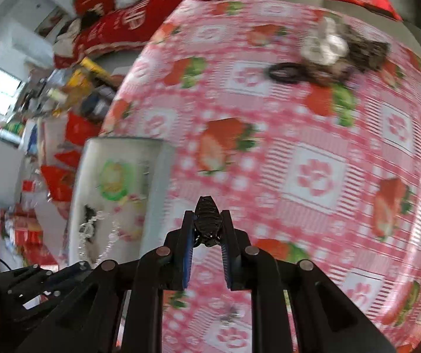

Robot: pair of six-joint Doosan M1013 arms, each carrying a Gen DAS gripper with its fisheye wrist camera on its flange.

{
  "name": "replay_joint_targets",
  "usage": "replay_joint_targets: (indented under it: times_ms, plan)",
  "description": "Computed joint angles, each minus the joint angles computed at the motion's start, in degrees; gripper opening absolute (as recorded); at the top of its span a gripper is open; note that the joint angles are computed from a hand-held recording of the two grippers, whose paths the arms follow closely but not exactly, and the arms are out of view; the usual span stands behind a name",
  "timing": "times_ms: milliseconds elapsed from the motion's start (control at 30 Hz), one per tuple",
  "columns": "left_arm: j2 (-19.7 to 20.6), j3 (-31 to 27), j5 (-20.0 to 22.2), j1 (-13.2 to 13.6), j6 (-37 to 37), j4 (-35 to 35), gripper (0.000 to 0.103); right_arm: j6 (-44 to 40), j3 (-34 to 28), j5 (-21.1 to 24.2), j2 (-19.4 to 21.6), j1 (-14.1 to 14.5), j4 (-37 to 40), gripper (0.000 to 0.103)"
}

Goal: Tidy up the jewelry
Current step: 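Carry the clear bracelet over the tray while the right tool drops the claw clip into it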

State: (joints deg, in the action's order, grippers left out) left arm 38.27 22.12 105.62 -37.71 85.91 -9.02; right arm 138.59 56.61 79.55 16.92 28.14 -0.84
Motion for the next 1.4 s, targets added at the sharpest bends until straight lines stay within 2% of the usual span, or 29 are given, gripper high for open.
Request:
replay_joint_targets:
  times_ms: [267,500,700,967,1200,1400]
  plan:
    - [-5.88,14.34,-4.91,2.16,1.08,1.87,0.013,-4.51,-6.30,1.16,5.97,2.21,5.79,0.018]
    - [-8.31,21.37,-7.67,2.63,2.37,3.67,0.013,-6.43,-10.16,4.65,10.18,3.56,8.32,0.018]
    - [-9.39,24.44,-9.05,2.71,3.21,4.91,0.013,-7.12,-13.09,6.91,12.85,3.93,8.89,0.018]
    - [-10.75,27.86,-9.76,3.12,3.71,5.86,0.013,-8.55,-13.73,9.86,14.02,4.37,12.38,0.018]
    - [-11.08,28.77,-9.92,3.36,4.55,6.65,0.013,-7.13,-12.54,10.82,14.27,4.47,14.33,0.019]
    - [-11.00,28.66,-9.58,3.00,4.31,6.90,0.014,-5.95,-11.57,9.75,13.79,4.23,15.16,0.021]
